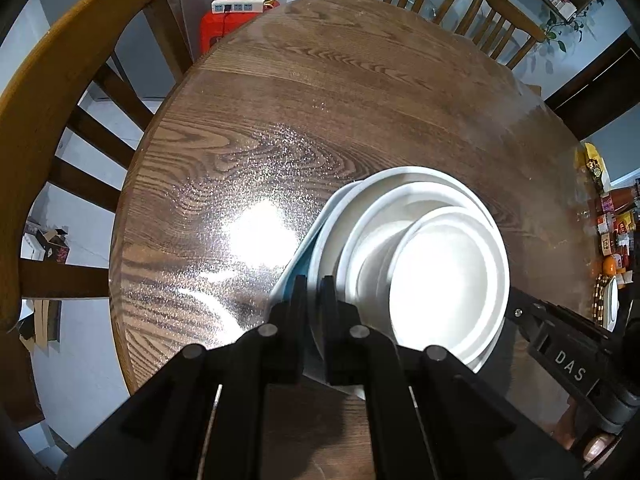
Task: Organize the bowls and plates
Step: 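Lift the nested bowl stack and carry it over the blue dish, then lower the bowl stack onto the blue dish and open both grippers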
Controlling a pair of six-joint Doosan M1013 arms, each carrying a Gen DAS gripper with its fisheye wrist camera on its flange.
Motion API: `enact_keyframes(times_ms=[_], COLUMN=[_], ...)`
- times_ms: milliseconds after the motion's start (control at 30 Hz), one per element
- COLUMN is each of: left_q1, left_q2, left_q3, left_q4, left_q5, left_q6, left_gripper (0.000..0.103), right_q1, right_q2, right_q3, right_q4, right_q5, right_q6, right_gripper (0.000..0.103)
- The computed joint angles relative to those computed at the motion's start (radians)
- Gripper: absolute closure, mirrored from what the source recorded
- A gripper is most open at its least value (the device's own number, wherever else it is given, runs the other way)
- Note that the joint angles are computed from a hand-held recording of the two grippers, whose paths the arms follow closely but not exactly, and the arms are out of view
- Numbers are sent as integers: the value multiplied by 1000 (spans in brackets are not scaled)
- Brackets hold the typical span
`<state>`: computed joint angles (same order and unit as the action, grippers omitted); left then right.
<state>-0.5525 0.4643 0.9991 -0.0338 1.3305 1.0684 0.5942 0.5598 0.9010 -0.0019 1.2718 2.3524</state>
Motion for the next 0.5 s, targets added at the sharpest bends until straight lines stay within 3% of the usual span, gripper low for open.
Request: enact_keyframes(times_ms=[100, 500], left_q1=[0, -17], left_q2=[-7, -34], left_q3=[14, 60], left_q4=[3, 92], left_q5=[-22, -87], left_q6=[-7, -25], left_gripper=[100, 78], right_q1=[3, 11], right_q2=[0, -20], right_q3=[1, 36], right_q4=[-14, -73], right_q5=[-8, -54], right_q6=[5, 36], right_gripper=[94, 94])
